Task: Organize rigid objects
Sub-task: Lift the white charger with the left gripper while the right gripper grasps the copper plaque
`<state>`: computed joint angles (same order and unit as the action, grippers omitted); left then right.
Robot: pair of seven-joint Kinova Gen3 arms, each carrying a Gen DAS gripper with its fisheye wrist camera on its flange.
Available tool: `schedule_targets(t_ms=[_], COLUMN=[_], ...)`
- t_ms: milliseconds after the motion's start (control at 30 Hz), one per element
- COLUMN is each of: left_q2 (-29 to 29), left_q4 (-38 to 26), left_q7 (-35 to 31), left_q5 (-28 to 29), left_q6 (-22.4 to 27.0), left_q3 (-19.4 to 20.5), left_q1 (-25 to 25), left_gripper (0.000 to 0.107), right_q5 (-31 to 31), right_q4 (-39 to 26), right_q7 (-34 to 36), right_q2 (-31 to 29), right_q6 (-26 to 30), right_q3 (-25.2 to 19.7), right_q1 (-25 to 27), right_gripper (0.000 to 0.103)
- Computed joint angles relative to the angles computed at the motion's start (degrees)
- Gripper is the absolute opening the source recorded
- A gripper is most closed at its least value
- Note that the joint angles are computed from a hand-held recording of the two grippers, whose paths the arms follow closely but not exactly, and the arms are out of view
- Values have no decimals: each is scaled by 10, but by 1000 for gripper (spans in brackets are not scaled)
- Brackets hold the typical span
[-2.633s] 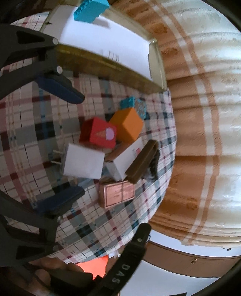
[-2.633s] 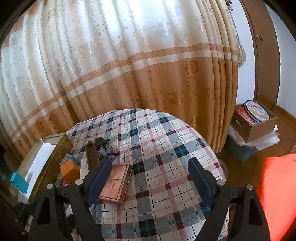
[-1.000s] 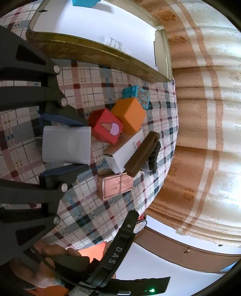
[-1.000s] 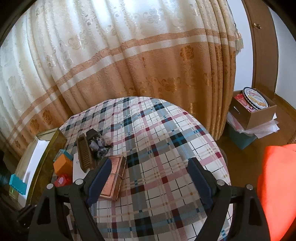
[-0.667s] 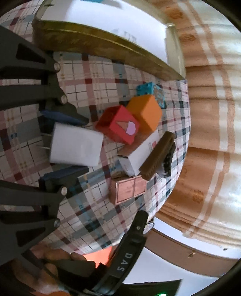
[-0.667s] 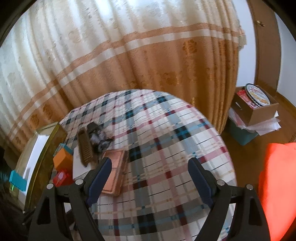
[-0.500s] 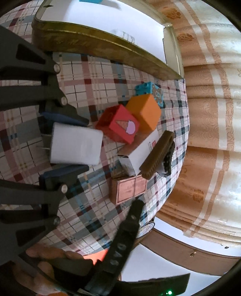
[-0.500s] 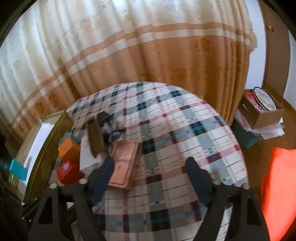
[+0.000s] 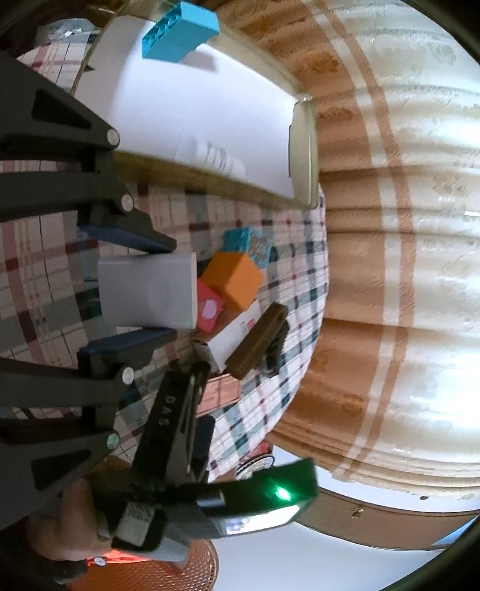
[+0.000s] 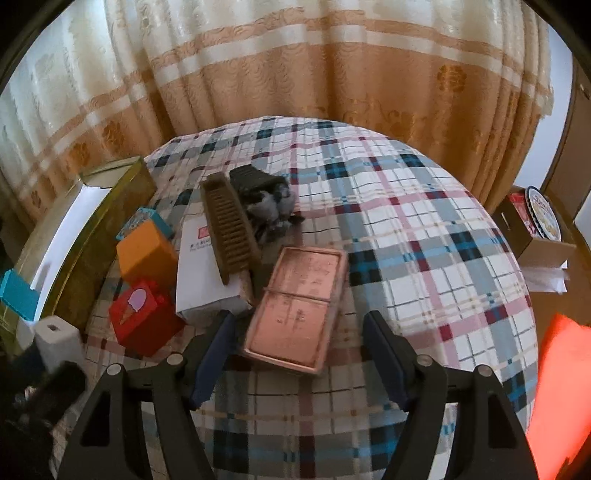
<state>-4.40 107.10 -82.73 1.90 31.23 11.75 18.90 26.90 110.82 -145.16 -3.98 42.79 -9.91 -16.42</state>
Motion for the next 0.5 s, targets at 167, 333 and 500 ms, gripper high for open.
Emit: schedule_targets(t_ms=[167, 333, 500], left_q2=[-7, -11, -13], left_q4=[3, 8, 10], left_q7=[-31, -34, -44], left_q5=[38, 43, 55], left_q6=[1, -4, -6], left_q3=[-15, -12, -15], left_q1=[-4, -6, -9], left_gripper=[40, 40, 40], right_q5=[40, 30, -10], right_q4=[-25, -15, 30], right_q7=[-11, -4, -13], right_q2=[26, 14, -30], right_q6=[45, 30, -36], right_q3=[-10, 6, 17], right_q1=[-18, -19, 14], right_gripper=[56, 49, 49])
